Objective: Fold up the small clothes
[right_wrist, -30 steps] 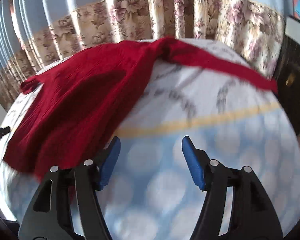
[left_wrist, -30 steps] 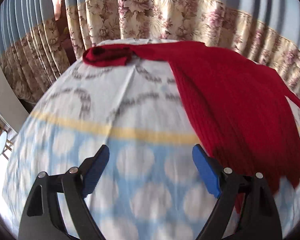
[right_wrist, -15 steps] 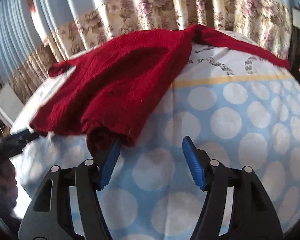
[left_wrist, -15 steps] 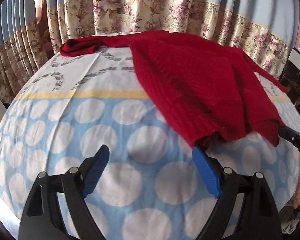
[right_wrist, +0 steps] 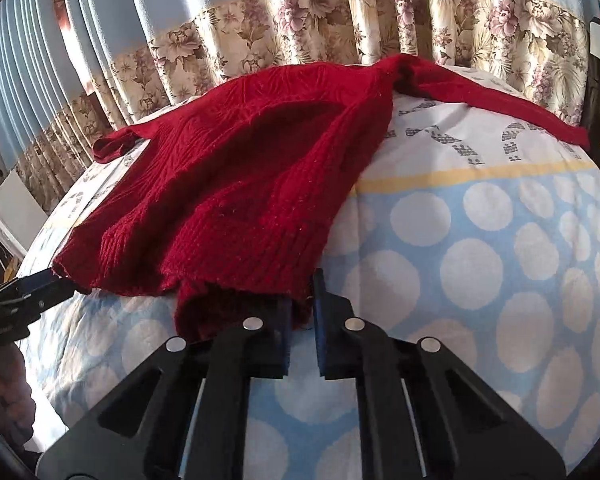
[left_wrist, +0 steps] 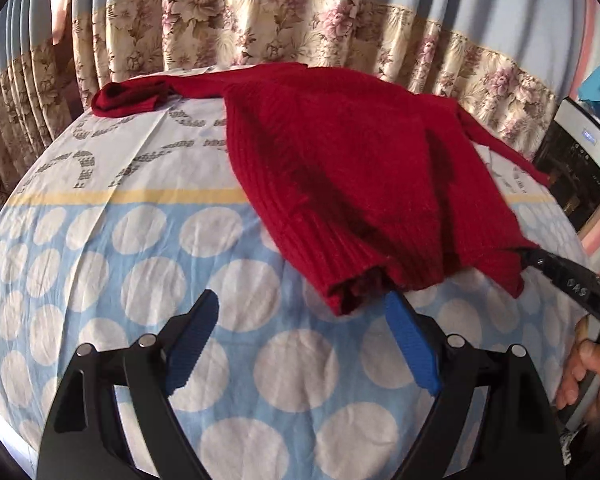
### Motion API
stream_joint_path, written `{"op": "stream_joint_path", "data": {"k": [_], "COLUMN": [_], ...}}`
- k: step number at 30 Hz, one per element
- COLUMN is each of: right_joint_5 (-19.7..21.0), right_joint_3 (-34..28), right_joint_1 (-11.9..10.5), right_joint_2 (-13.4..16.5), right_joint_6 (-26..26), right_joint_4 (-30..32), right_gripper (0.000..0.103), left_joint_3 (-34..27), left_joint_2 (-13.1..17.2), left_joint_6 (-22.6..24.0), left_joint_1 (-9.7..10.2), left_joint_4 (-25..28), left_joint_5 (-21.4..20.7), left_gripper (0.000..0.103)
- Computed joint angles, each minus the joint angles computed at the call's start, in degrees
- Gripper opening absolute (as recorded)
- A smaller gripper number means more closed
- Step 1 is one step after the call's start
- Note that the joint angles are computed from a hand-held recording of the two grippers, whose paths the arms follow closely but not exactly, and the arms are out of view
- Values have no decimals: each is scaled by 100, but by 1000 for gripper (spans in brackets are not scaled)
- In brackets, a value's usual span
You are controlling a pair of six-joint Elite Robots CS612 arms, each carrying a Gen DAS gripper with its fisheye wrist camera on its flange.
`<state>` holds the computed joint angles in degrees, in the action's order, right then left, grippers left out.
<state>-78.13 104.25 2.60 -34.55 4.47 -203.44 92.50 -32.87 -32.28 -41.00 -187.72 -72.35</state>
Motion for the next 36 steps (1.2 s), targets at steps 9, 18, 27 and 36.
{"op": "stream_joint_path", "data": {"k": [9, 18, 27, 36], "right_joint_5": [16, -796, -1430, -1264], "right_joint_3": [19, 141, 392, 952], "right_joint_1": [1, -69, -278, -214], "right_joint_2": [0, -150, -456, -603], "right_joint_6": [57, 276, 116, -240], "right_joint_4": [-76, -522, -1164, -1047], "right_gripper": [8, 6, 5, 4], "left_joint_3": [-307, -108, 229, 610], "left_joint_2": [142, -28, -321, -390], "left_joint_6": [-242, 85, 394, 83], "left_joint_1": [80, 191, 208, 41], "left_joint_4": [312, 16, -438, -47], "left_joint_5": [-53, 556, 933, 835], "left_gripper": [79, 9, 9, 9]}}
